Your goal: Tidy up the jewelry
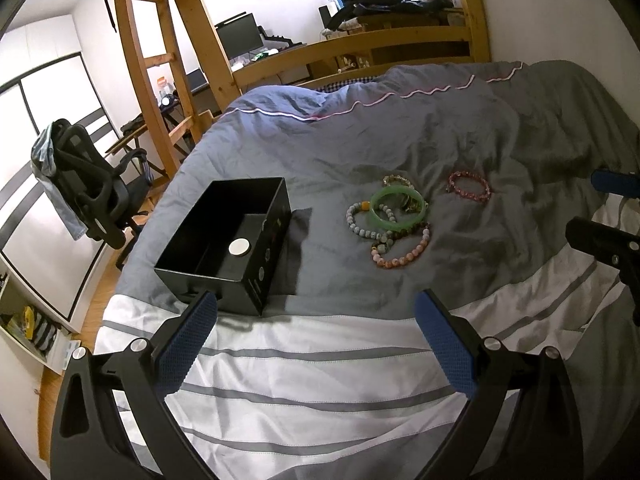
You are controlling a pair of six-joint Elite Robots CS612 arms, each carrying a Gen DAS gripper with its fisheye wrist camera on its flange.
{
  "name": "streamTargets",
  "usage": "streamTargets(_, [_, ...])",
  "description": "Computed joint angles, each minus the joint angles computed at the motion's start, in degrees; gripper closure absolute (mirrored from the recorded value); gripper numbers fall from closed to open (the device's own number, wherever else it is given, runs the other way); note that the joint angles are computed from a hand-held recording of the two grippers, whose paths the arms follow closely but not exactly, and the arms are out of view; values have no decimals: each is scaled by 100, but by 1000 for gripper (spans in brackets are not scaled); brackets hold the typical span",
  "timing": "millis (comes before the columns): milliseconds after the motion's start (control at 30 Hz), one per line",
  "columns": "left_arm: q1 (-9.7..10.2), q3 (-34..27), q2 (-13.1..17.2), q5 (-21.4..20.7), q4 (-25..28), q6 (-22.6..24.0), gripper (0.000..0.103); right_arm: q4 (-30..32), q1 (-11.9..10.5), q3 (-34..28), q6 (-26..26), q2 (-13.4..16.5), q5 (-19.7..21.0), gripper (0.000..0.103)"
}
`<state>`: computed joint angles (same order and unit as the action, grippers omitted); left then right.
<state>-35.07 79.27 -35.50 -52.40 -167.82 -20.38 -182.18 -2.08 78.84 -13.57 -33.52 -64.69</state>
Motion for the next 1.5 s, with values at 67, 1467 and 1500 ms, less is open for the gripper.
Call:
streamTargets(67, [0,-1,0,0,4,-5,6,-1,2,0,5,1,-6,3])
streamTargets(1467, [13,-73,35,-166,180,141,6,57,6,-17,-33,22,-5,3])
streamTargets(1500, [16,-97,42,-175,210,147,6,63,6,-19,-36,20,-7,3])
